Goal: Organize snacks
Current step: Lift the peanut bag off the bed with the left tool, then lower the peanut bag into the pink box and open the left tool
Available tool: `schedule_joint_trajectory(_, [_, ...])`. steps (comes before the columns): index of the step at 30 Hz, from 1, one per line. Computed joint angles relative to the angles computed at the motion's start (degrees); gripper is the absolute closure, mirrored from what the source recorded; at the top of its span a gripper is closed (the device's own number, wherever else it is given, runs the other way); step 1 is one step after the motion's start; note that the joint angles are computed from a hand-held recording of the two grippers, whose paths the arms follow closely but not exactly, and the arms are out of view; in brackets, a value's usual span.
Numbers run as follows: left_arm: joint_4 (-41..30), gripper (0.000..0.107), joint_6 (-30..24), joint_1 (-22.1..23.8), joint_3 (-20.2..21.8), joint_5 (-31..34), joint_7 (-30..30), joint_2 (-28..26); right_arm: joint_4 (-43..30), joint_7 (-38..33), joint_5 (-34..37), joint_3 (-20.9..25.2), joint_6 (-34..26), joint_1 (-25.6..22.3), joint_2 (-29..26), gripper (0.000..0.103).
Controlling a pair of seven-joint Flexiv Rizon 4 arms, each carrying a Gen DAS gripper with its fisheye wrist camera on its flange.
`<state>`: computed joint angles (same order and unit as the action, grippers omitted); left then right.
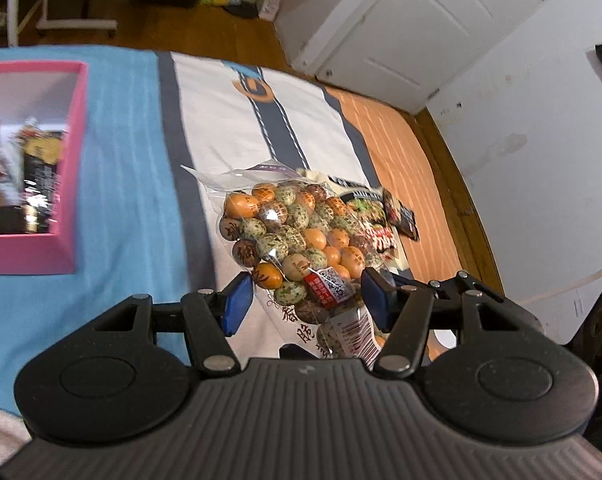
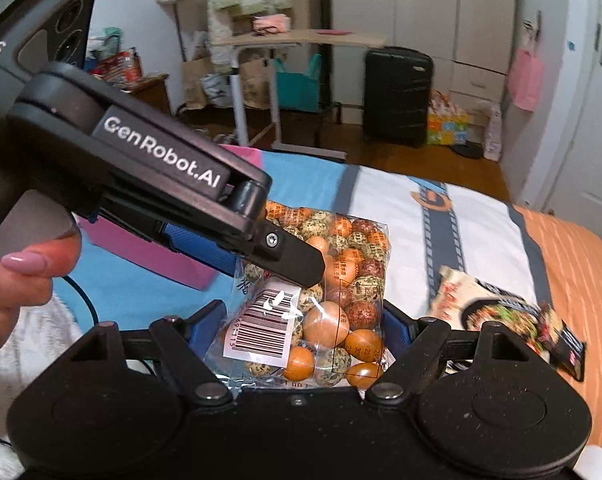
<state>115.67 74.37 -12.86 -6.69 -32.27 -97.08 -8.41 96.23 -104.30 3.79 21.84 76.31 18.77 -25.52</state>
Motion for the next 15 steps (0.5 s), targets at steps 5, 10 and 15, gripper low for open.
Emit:
schedule_joint_trajectory(5, [5.77,0.049,4.55,0.19,2.51,1.21,-1.74,5.53,-2.58,-5.54,1.18,4.5,2.41,-0.3,-2.06,0.019])
schedule_joint_trajectory(10, [8.24,0.048,5.2,2.62,5.82,8.58,-7.76,8.94,-8.3,-7.54,-1.24,5.06,2.4,3.2,-6.49,0.019])
schedule_joint_trajectory(15, [11.07,0.048,7.49,5.44,8.02,7.74,-6.95,10.67,-16.9,-12.07,-1.59,8.24,0.0,4.95,-12.75,0.019])
